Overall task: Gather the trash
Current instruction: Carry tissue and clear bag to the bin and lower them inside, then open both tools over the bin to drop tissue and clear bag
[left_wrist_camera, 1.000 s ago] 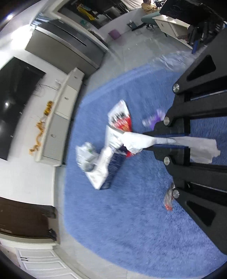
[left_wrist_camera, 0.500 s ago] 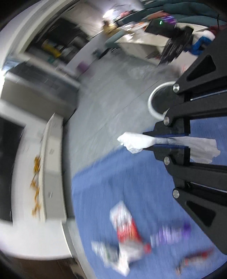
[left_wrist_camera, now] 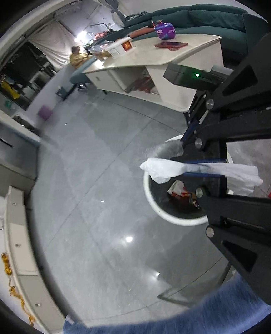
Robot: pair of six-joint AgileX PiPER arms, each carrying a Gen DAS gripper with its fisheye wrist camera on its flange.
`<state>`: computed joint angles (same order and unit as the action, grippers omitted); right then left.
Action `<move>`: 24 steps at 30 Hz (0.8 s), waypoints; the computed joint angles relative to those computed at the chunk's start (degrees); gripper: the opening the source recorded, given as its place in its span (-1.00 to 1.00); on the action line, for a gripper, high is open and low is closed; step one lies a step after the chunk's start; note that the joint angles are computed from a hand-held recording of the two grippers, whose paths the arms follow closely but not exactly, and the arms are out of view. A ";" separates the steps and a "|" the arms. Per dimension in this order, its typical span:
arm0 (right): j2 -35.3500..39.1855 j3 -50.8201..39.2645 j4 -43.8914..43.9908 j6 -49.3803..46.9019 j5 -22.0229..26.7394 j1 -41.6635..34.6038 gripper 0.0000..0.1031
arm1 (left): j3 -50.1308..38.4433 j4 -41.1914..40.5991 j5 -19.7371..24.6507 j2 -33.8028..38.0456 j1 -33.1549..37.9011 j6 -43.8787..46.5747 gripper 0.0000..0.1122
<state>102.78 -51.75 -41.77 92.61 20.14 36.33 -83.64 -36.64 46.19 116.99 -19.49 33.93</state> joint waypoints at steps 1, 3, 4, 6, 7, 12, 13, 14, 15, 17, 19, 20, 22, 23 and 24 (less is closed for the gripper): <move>0.58 0.34 -0.15 0.28 -0.80 -0.41 -0.64 | -1.04 0.56 -0.11 1.28 -0.42 -0.54 -0.86; 1.34 0.36 -0.15 0.76 -1.16 -0.73 -0.36 | -3.82 1.90 0.53 4.22 -1.47 -2.43 -0.85; 1.15 0.92 -1.25 2.13 -1.34 -0.69 -0.19 | -4.36 2.08 0.62 5.19 -1.75 -2.71 -0.84; 0.01 1.70 -2.03 3.63 -0.47 -0.08 -0.09 | -5.51 2.55 1.20 6.88 -1.73 -3.04 -0.83; -0.31 1.69 -1.59 3.40 0.11 0.19 -0.09 | -6.12 2.61 1.59 7.48 -1.97 -3.41 -0.77; -1.49 0.65 -0.24 3.64 3.37 1.77 -0.08 | -5.75 1.14 0.30 8.87 -2.13 -2.45 -0.06; -2.09 0.84 -0.29 3.81 4.03 2.13 -0.07 | -5.75 1.15 0.15 8.96 -2.21 -2.42 -0.06; -2.71 0.91 -0.25 3.87 4.88 2.61 -0.07 | -5.87 1.05 0.28 8.93 -2.27 -2.41 -0.06; -3.43 0.71 0.19 3.38 6.17 3.23 -0.06 | -5.26 0.55 0.27 8.27 -2.03 -1.81 -0.06; -4.38 0.13 0.62 2.62 8.51 4.44 -0.05 | -4.11 -0.54 0.25 6.96 -1.57 -0.72 -0.06; -5.34 -1.00 0.72 2.33 11.47 6.09 -0.03 | -1.78 -1.75 -0.18 4.25 -0.53 1.29 -0.06; -5.87 -1.55 0.49 2.62 12.80 6.98 -0.02 | -0.22 -1.93 -0.96 2.34 -0.01 2.37 -0.06; -7.08 -3.07 -0.28 3.30 15.93 9.22 0.01 | 3.99 -2.64 -3.17 -2.65 1.31 5.51 -0.06; -7.69 -4.39 -0.70 3.39 18.09 10.75 0.01 | 6.02 -3.66 -3.95 -5.22 2.33 7.52 -0.06; -8.00 -5.28 -1.00 3.40 19.40 11.72 0.03 | 8.40 -5.26 -4.77 -8.18 3.82 10.18 -0.06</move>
